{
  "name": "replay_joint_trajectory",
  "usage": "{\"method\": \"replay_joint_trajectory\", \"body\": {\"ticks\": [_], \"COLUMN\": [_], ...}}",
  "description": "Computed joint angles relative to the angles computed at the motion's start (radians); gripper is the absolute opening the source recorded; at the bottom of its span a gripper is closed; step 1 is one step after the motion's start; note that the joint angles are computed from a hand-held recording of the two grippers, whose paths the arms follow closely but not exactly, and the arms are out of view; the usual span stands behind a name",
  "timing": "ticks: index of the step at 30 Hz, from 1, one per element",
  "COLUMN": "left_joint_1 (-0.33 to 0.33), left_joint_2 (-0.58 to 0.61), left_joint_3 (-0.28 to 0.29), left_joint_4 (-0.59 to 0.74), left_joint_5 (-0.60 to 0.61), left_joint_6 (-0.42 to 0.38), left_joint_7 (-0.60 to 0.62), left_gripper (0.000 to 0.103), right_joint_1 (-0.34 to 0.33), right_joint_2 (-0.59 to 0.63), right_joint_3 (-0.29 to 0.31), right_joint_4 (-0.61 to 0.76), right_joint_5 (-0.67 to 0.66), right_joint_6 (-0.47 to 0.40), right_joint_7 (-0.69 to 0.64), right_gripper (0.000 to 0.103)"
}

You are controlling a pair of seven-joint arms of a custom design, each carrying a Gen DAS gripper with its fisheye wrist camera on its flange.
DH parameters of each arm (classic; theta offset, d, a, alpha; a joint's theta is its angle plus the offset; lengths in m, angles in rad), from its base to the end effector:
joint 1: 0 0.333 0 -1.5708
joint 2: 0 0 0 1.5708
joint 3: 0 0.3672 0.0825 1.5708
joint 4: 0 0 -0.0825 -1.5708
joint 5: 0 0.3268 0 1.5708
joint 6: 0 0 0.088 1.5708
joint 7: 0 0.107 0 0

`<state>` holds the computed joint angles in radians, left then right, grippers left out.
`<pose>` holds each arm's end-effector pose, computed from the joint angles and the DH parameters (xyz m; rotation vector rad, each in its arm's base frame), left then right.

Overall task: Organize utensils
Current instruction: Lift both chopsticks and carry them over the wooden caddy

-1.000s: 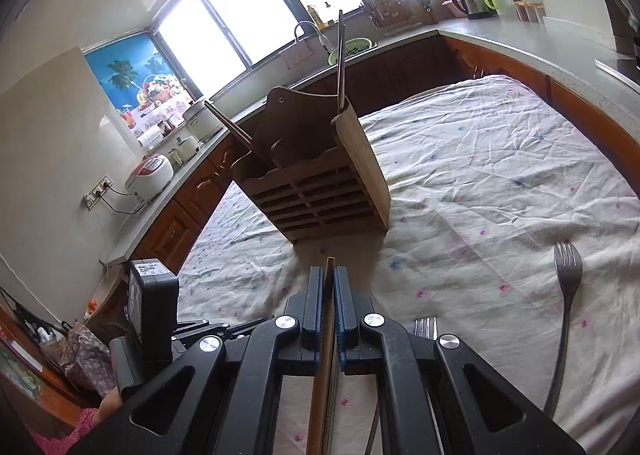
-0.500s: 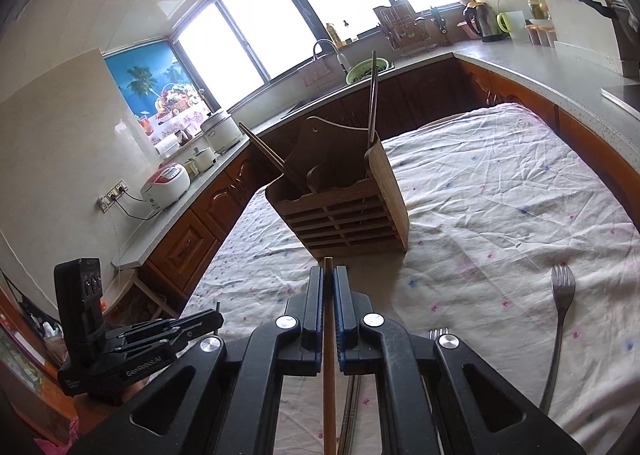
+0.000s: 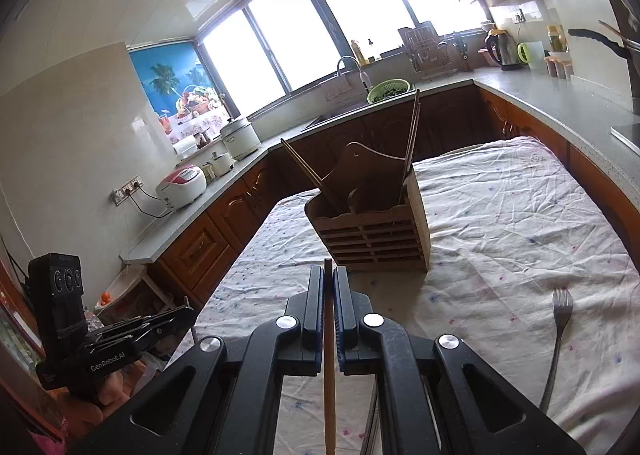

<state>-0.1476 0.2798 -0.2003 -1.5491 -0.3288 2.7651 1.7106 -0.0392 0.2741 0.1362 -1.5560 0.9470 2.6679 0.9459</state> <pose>0.6269 -0.1879 0.6669 -1.5855 1.9517 -1.2431 0.6508 0.0245 0.6425 -1.4820 1.4512 -0.3071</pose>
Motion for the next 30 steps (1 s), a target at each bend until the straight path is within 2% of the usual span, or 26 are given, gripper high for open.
{"method": "replay_joint_trajectory", "body": {"ticks": [13,30], "left_joint_1": [0.014,0.009], "left_joint_2": [-0.041,0.025], "left_joint_3": [-0.014,0.0], "left_joint_4": [-0.044,0.08], "left_joint_5": [-0.067,-0.041], "left_joint_6": [0.086,0.129], "left_joint_7": [0.044,-0.016], "left_gripper": [0.003,0.003], "right_joint_1": [0.014,-0.001], "right_joint_2": [-0.024,0.019], "right_joint_3": [0.003,0.017], "right_joint_4": [-0.004,0.071], "right_joint_5": [0.016,-0.011], "right_joint_6": [0.057,0.065], "right_joint_7": [-0.044,-0.025], "right_gripper": [0.004,0.005]}}
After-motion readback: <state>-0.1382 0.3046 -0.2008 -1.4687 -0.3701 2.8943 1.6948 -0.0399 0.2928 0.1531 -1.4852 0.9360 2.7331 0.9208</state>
